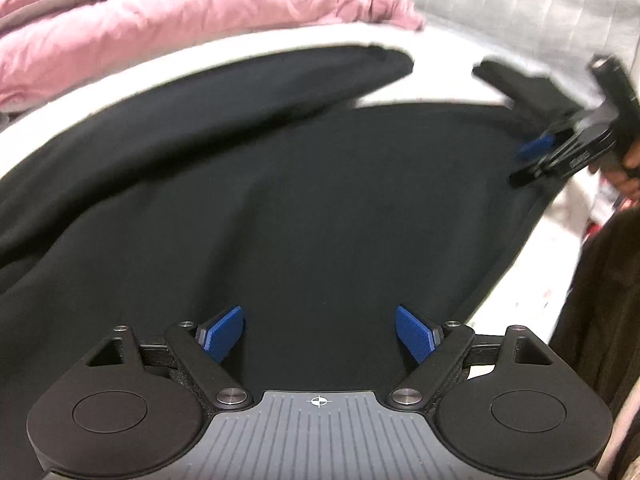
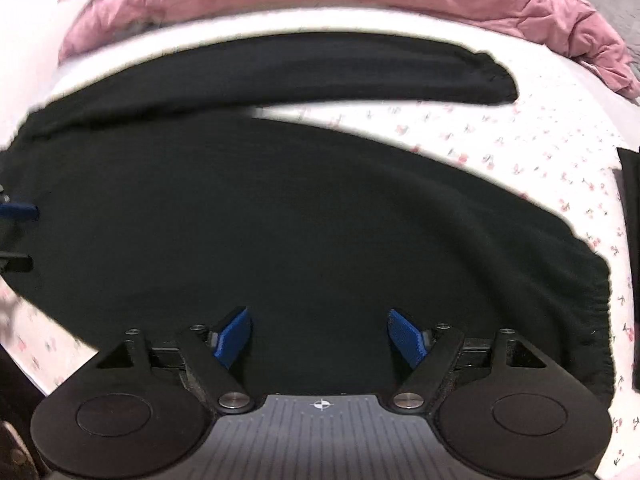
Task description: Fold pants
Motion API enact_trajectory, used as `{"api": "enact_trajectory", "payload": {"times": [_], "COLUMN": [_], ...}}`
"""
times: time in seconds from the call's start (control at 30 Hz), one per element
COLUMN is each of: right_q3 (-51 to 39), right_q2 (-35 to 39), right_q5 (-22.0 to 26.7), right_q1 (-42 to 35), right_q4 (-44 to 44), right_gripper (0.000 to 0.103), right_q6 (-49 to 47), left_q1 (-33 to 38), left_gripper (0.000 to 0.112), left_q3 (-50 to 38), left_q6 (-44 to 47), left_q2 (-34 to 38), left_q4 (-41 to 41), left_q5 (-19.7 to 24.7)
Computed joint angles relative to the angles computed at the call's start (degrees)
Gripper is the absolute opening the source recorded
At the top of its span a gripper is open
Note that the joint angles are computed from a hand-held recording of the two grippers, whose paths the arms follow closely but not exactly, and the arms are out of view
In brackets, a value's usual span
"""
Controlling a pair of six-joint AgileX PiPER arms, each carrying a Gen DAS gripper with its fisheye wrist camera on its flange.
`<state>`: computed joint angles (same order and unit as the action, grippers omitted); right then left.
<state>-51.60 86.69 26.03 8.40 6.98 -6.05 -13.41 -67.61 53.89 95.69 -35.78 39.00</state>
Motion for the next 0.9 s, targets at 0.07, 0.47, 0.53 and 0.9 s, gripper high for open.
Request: {"api": "enact_trajectory", "payload": {"times": [0.07,0.47,0.53,0.9], "right_q3": [-0.42,-15.48,-20.31,-55.00], "right_q2": [-0.22,4.40,7.74,30.79], "right_q5": [2.32,9.38,10.05,17.64], "right_q1": [1.32,2.67,2.56,5.53], "right_q4": [-3.73,-1.53,-1.09,-1.05], "right_gripper": [0.086,0.087,0.088,0.093], "right_q6": [4.78,-1.00,-2.85,-7.67], "left_q1": [-0.45,4.46,5.66,10.19], "left_gripper": [0.088,0.094,0.094,0.095], "left_q3": [0.45,-10.05,-15.09,-48.47], "left_q6": [-1.62,-8.48,-11.36,-21.41], "left_q2": [-0.87,0.12,2.76,22.91], "left_q4": [2.82,7.72,10.81,24.71], "left_q5": [-0.37,-0.21,1.12,7.50]}}
